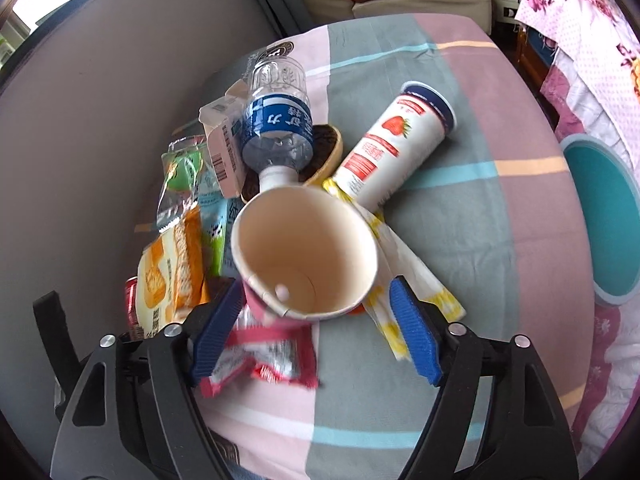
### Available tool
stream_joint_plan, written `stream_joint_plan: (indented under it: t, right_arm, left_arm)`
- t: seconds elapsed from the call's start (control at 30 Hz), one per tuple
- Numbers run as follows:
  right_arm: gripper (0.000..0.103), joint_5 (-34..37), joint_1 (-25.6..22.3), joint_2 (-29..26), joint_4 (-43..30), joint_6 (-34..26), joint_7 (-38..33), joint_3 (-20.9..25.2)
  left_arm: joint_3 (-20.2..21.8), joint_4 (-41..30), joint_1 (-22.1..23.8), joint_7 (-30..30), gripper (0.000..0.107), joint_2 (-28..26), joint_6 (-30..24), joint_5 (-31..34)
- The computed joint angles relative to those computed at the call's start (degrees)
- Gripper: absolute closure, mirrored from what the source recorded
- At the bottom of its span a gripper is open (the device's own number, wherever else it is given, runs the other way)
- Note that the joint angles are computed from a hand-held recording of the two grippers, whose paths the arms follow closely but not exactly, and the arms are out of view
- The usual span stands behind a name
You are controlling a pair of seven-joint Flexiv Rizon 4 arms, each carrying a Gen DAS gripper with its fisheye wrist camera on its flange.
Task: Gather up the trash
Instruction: 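Grasp the red drink can with the left tool while the right tool grasps the pink paper cup, then lift the red can with the left tool while the right tool holds the pink cup up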
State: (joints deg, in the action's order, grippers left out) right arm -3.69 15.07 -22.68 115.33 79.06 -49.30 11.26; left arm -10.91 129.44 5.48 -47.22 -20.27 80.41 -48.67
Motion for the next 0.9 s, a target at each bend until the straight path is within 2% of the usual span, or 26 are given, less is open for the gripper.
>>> stream_joint_plan:
  t: [0.13, 0.2, 0.3, 0.33, 0.37, 0.4, 0.53, 0.7, 0.83, 0.9]
  right_arm:
    - [0.028, -1.02, 1.24, -1.02, -1.29, -1.32, 0.63, -0.67]
    - [0.028, -1.59, 1.58, -1.64, -1.96, -2.26, 0.61, -0.79]
    - [0.028, -4.57, 4.03, -1.89, -1.41, -1.53, 2.62, -3.45]
    - [0.043, -5.98, 4.92, -1.77, -0.73, -0.33, 3.23, -4.53]
    - [0.046, -6.84, 5.09, -1.66, -0.29, 0.67, 3.12, -4.74]
    - [0.046, -7.47, 5.22, -1.44, 0.09, 1.45, 3.16, -4.91]
    - [0.046, -7.05, 3.72, -1.02, 0.25, 2.26, 2.07, -2.89]
    - [0.046, -7.00, 3.74, 0.44, 1.49, 3.63, 2.13, -3.07]
    - [0.046, -10.85, 6.93, 3.21, 4.79, 7.75, 5.76, -8.35]
    - [0.046, -12.89, 8.25, 4.40, 6.35, 9.63, 7.84, -10.93]
  left_arm:
    - [0.52, -0.58, 0.55, 0.12, 0.044, -0.95, 0.56, 0.97]
    - [-1.68, -0.01, 1.77, 2.67, 0.041, -1.00, 2.35, -1.21]
    - [-5.20, 0.73, 3.79, 6.63, 0.043, -1.26, 5.43, -4.67]
    - [-5.18, 0.60, 3.99, 6.50, 0.053, -1.20, 5.52, -4.39]
    - [-5.44, 0.80, 4.36, 6.91, 0.053, -0.98, 5.64, -4.80]
    - [-7.29, 1.21, 5.98, 8.79, 0.053, -0.50, 5.44, -7.31]
    - [-7.53, 1.86, 6.92, 14.38, 0.053, 1.77, 4.31, -15.08]
    - [-6.48, 1.28, 5.28, 20.67, 0.054, 5.53, 3.55, -24.79]
    - [-4.67, 1.34, 2.42, 23.96, 0.055, 9.37, 1.90, -29.12]
    - [-4.16, 0.39, 0.28, 25.52, 0.055, 9.63, 2.64, -30.14]
